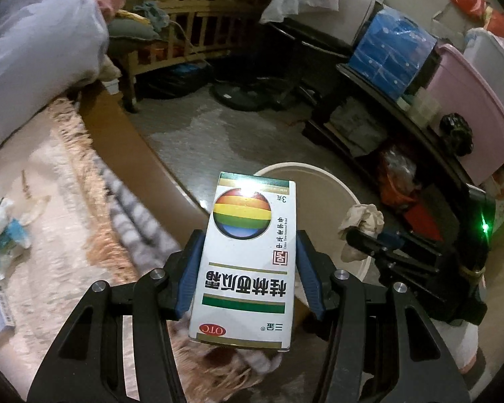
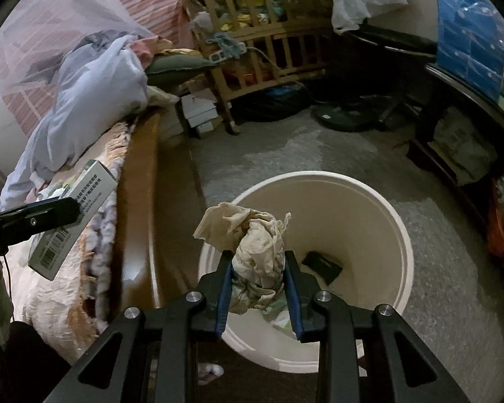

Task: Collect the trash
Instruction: 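Carry the cloth and medicine box over the cream bucket, then open both grippers to drop the beige cloth and rainbow medicine box into the bucket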

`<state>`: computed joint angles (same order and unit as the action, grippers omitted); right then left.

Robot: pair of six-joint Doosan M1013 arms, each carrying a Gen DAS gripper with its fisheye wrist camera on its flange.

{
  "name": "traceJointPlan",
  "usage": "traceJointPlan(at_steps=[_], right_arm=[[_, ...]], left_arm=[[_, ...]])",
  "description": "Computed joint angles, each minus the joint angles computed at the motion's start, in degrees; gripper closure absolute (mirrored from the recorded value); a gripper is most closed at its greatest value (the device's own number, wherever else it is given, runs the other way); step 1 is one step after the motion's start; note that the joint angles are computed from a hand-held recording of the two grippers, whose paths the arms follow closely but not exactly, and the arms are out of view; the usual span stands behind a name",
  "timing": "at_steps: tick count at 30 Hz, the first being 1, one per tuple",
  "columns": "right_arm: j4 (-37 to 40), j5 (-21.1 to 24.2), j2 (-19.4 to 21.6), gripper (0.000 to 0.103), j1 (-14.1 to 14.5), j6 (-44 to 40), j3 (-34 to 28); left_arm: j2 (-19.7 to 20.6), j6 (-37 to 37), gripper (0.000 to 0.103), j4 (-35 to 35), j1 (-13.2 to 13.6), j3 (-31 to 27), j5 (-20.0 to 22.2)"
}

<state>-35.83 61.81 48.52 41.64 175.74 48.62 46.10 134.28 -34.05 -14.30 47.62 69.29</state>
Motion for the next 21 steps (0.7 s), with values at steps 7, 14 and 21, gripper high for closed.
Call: traceJointPlan(at_steps=[7,14,21], right_arm=[[0.0,-0.4,-0.9,0.076,-0.3,2.5,2.6],[-0.1,-0.9,-1.4,0.075,-0.5,4.4,3.9],[0.2,0.2,-1.0,0.059,-0.6,4.7,3.4]], left_arm=[[0.9,-1.1,0.052,0.1,-1.2,-0.5,0.8],[2.2,-2.5,0.051,-1.3,-1.8,-2.1,2.9],[3.6,-4.3,0.050,-2.3,-1.8,-4.1,5.4]])
